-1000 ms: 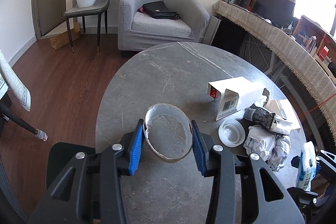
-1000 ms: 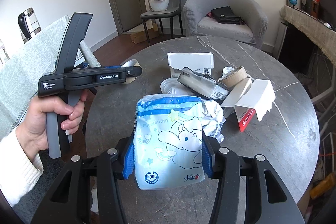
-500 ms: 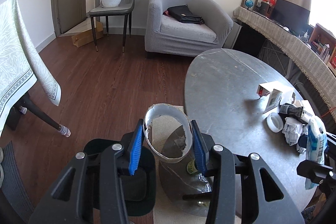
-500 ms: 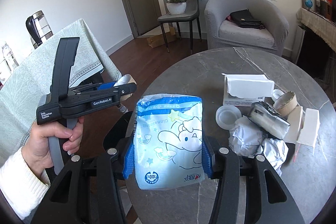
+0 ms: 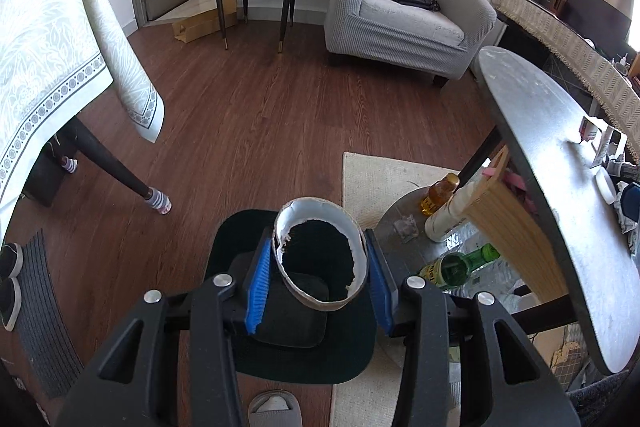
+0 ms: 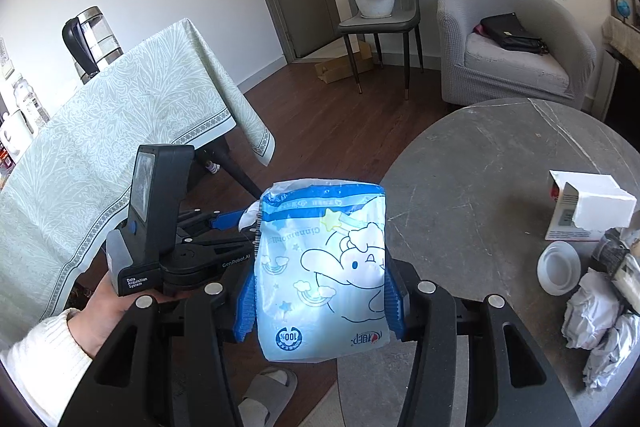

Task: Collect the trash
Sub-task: 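Carry both items to the green bin and open both grippers over it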

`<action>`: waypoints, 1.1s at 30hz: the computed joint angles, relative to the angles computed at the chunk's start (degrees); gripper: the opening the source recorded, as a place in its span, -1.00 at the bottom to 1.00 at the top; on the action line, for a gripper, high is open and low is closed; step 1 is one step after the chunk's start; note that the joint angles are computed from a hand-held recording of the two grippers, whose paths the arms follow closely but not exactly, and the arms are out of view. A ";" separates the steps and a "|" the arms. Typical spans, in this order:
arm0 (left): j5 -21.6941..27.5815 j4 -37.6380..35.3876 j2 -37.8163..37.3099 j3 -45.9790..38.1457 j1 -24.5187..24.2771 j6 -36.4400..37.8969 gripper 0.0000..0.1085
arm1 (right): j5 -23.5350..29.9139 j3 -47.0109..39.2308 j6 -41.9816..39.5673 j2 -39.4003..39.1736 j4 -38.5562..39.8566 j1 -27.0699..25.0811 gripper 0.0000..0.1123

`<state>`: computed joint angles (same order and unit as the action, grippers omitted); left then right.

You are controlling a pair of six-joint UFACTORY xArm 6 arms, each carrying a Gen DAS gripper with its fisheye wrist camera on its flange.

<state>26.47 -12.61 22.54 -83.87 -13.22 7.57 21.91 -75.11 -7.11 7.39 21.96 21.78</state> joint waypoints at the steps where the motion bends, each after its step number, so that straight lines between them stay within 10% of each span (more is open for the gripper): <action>1: 0.45 0.51 0.23 0.00 0.31 -0.14 -0.16 | 0.26 -0.75 0.18 0.72 0.14 0.20 -0.08; 23: 14.30 4.21 7.30 -3.39 5.47 -0.60 -0.13 | 5.59 -12.85 -0.64 12.26 4.06 3.85 -0.08; 33: 9.19 1.68 3.59 1.06 6.77 1.12 0.09 | 9.87 -19.31 2.93 19.30 0.51 4.72 -0.08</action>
<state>35.66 -10.94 26.13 -82.80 -6.45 8.70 31.78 -94.42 -4.18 26.70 22.48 26.50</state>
